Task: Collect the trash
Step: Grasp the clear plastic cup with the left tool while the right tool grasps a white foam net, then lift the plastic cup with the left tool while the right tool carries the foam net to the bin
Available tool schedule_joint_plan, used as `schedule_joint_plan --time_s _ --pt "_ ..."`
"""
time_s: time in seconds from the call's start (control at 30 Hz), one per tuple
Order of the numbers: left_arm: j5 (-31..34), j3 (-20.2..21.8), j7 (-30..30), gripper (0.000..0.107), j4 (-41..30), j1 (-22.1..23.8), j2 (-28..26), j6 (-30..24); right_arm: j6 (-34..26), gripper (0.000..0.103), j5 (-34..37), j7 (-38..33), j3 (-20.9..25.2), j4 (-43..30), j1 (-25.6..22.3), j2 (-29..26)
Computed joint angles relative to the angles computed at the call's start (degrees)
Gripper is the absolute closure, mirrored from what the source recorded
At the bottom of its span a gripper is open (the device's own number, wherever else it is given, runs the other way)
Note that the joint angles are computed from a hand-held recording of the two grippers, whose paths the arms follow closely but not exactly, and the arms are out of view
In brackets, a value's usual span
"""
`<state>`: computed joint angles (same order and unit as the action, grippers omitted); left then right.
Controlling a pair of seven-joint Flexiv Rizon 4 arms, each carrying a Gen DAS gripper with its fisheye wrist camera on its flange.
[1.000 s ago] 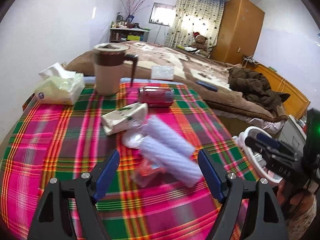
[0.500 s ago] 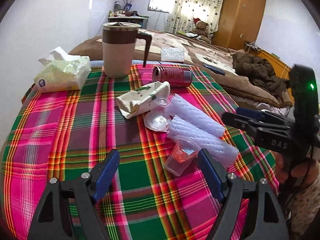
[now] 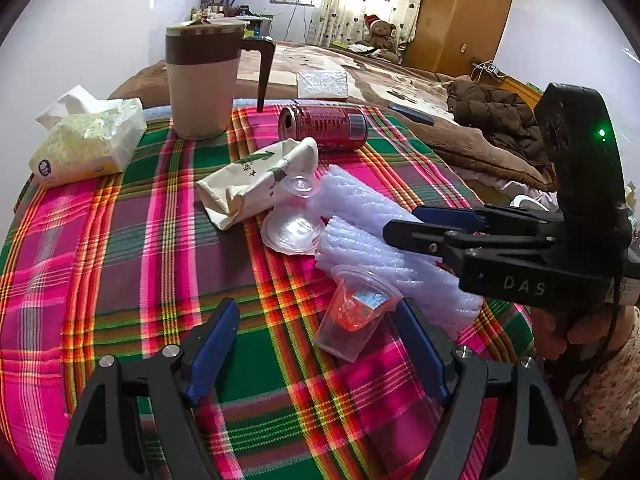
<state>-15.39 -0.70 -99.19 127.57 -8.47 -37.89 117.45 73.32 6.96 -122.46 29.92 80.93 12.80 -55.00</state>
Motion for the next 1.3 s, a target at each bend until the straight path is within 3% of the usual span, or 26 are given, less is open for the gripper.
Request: schedule_joint_plan --time_s 0.07,0.13,0.27,0.3,0.6,0.87,1.3 --pt "-0.79 0.90 0.69 0.025 -0.46 -1.06 -0.17 -0.79 -0.49 0.069 -0.22 0.83 -0.84 -0.30 0.63 -0.11" --pt "-1.89 1.81 1.26 0.028 -0.82 -2.24 -0.37 -1.32 -1.00 0.071 0.01 0.77 -0.46 -0.52 0.31 -0.22" --pt "-0.61 0.34 1.36 0.040 -1.36 -0.40 -0.73 -2.04 0.47 0.076 0.23 1.26 -1.18 0.02 0.66 0.17" --pt "-0.14 -0.10 1.38 0.046 -1.54 0.18 -0.81 -2.28 0.88 0.077 0.21 1.63 -1.40 0.17 0.74 0.23" --pt "2.21 -1.76 0.58 0.065 -2.25 2.71 -1.28 -2.13 5.45 0.078 -0.39 6.89 -2.07 2.34 0.00 0.64" --pt "2.00 -1.39 -0.88 0.071 -1.93 1.74 -1.27 -0.40 10.11 0.078 -1.85 9.51 1.45 6.17 -3.60 1.18" --pt "-6.14 2.73 -1.21 0.071 -0.40 -5.96 -0.68 3.27 14.30 0.078 -6.89 12.63 6.77 10.16 -9.79 0.56"
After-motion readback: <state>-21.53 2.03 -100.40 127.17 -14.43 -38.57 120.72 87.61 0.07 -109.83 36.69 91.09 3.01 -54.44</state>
